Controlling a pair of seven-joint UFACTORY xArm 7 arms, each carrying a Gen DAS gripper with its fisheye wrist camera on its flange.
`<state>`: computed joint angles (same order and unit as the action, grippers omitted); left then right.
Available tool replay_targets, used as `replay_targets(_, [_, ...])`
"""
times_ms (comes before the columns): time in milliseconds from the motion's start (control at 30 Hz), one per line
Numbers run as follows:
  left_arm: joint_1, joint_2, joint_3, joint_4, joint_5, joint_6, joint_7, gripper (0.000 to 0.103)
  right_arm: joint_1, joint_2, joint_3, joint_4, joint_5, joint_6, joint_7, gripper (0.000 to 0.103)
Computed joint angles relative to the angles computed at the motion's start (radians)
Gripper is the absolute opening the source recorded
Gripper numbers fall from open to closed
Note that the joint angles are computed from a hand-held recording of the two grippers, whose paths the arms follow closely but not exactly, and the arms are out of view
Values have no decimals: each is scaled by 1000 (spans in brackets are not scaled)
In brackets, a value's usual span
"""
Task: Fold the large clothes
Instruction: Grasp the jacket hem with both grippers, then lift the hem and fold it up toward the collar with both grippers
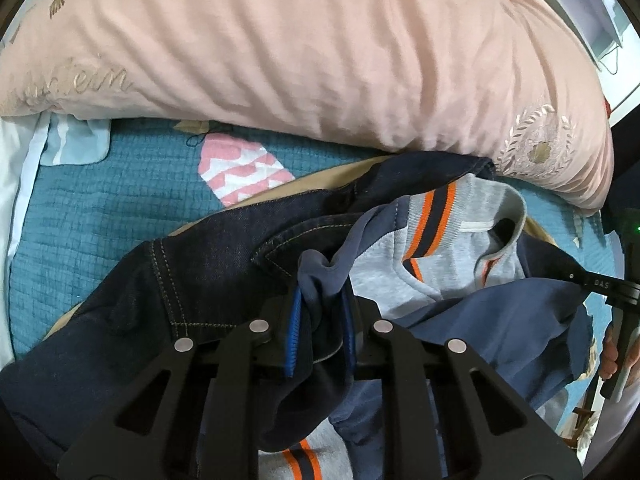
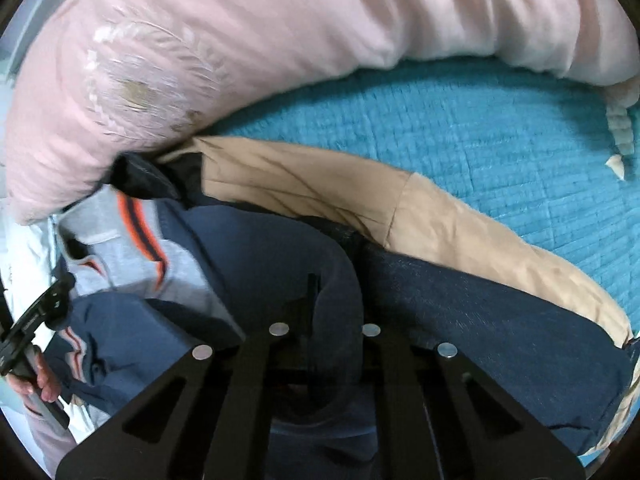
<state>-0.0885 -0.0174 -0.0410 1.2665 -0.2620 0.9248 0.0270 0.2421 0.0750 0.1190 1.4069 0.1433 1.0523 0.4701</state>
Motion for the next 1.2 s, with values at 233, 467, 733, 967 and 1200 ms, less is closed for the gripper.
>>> replay_targets(233, [1,-44,5,-2,-20,19,15,17,8,-54,7,5,-10,15,13,5])
replay_targets(467, [-2,-126,16,-23,-45,44,26,16,28,-142,25,-28,-23,11,33,5])
replay_targets(733, [-15,-262,31,-68,-65,85,12,16,44,-276,40,-76,-20,38,50,5])
replay_targets(967, [-32,-422,50,-137,-72,136,7,16,60,-426,70,-153,-23,73,101,5])
replay_targets(1200, [-41,-635,71,-255,-62,208,-9,16,89,-575,109,-246,-4,111,160,5])
